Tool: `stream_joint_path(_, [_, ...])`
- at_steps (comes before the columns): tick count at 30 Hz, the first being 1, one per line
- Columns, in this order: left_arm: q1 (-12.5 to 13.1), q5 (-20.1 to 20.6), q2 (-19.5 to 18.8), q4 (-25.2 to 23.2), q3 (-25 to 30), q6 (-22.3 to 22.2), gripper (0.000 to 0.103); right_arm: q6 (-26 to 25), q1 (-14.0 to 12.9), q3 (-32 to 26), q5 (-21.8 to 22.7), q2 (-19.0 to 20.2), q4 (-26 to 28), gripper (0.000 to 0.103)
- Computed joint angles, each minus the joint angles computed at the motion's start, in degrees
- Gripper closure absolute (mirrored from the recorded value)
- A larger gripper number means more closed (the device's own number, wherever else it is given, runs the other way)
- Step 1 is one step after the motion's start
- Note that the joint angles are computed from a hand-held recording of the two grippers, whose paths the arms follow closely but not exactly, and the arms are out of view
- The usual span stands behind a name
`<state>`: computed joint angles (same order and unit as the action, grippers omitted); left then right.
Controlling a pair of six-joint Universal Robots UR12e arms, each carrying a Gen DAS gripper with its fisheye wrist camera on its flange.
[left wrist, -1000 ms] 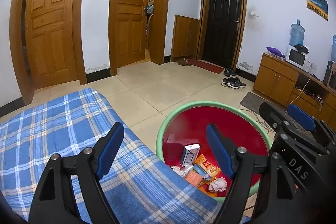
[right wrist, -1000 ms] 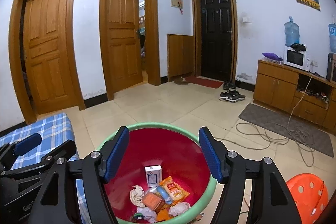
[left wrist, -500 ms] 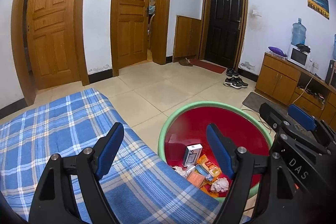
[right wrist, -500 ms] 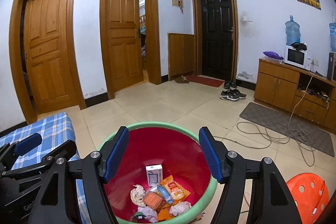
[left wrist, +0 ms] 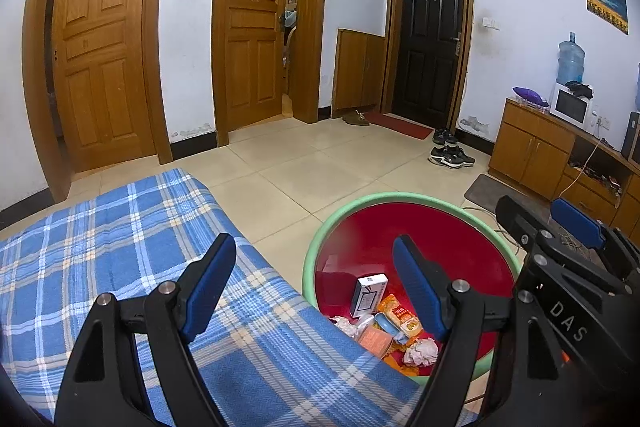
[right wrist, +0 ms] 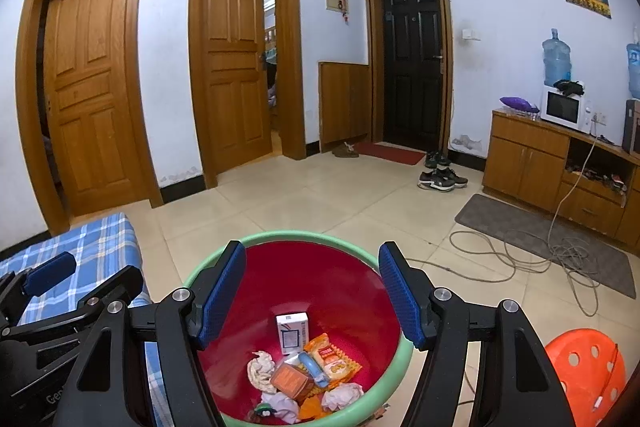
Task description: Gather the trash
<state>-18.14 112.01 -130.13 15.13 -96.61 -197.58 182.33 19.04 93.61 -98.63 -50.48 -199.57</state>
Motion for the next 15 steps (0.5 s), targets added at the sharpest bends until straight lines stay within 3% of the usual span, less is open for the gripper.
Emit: stream_joint_path(15, [-0.4,1.7,-0.2,-0.3,0.4,0.9,0.023,1.0,-0.1,0.1,-0.2,-0.2,1.1,0.033])
